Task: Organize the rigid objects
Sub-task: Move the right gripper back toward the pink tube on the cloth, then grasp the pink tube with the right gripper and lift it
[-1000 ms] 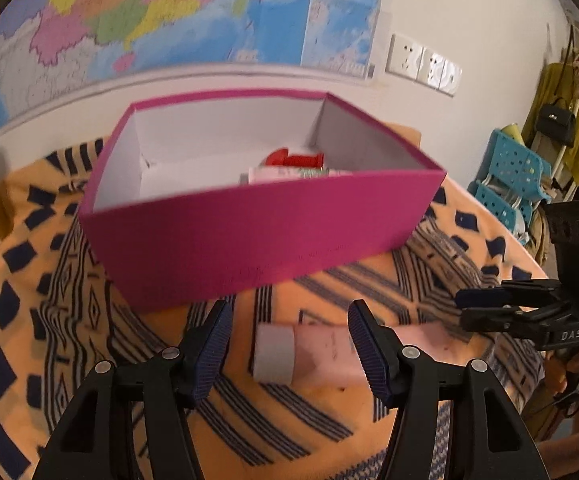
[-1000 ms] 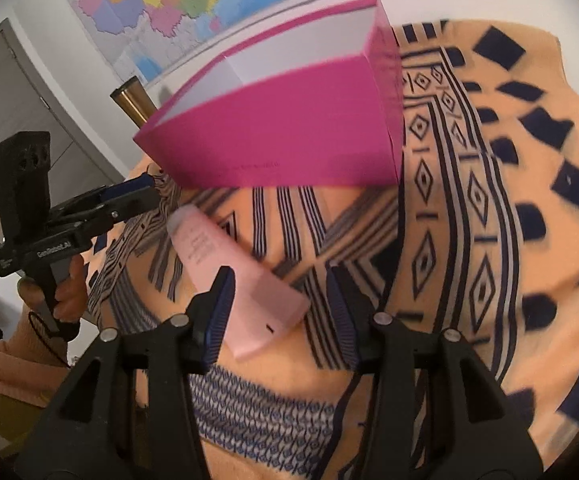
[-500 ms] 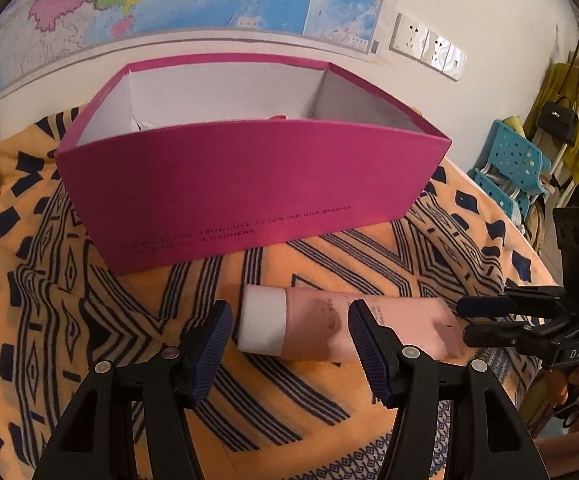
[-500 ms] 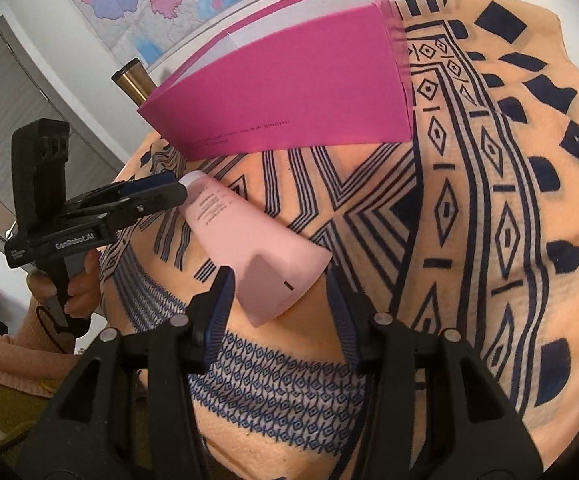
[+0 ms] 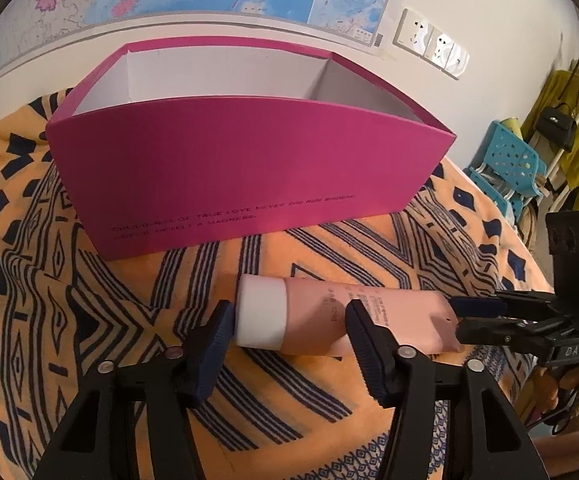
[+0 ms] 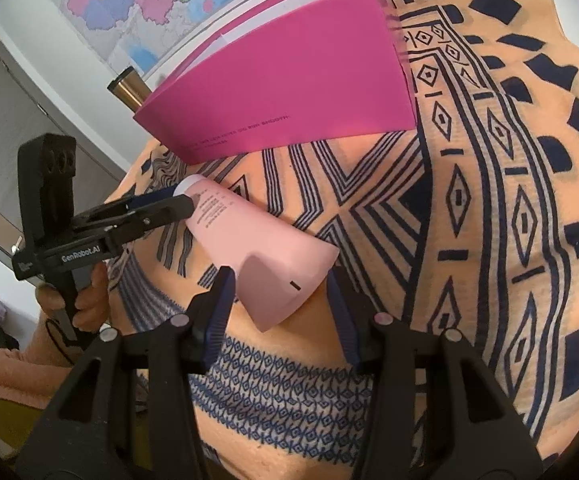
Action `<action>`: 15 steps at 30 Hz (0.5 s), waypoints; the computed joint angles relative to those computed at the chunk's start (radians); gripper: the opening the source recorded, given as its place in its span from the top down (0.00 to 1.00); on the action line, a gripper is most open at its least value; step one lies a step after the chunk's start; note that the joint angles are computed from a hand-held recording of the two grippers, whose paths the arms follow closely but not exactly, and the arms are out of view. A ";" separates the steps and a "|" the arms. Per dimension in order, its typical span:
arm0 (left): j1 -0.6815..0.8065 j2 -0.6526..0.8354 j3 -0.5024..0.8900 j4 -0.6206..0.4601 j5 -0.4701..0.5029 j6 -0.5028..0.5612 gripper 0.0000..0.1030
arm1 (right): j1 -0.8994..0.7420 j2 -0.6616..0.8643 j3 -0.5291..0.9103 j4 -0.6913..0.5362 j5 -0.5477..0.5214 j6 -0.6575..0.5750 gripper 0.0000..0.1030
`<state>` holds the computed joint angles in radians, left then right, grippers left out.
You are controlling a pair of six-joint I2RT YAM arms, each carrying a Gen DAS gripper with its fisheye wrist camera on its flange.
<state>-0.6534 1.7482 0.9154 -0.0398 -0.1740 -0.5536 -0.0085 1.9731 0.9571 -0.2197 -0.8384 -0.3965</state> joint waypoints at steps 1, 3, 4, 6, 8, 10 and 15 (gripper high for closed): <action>-0.004 0.001 0.003 -0.005 -0.009 0.002 0.46 | 0.000 0.002 0.004 0.000 -0.003 0.005 0.51; -0.005 0.001 0.008 -0.014 -0.010 0.000 0.46 | 0.000 0.007 0.010 -0.001 -0.008 0.014 0.51; -0.005 -0.001 0.006 -0.015 -0.006 -0.005 0.46 | -0.001 0.009 0.012 -0.001 -0.011 0.017 0.51; -0.005 -0.009 0.002 -0.015 -0.003 -0.011 0.46 | -0.003 0.008 0.011 0.005 -0.011 0.023 0.51; -0.009 -0.020 -0.005 -0.016 -0.005 -0.016 0.46 | -0.003 0.005 0.011 0.010 -0.008 0.027 0.50; -0.015 -0.026 -0.008 -0.016 -0.009 -0.021 0.46 | 0.000 -0.003 0.005 0.024 0.002 0.033 0.49; -0.032 -0.041 -0.013 -0.017 -0.021 -0.032 0.46 | 0.004 -0.025 -0.011 0.057 0.032 0.041 0.49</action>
<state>-0.6856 1.7071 0.9023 -0.0565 -0.1953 -0.5856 -0.0049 1.9478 0.9464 -0.1622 -0.8069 -0.3556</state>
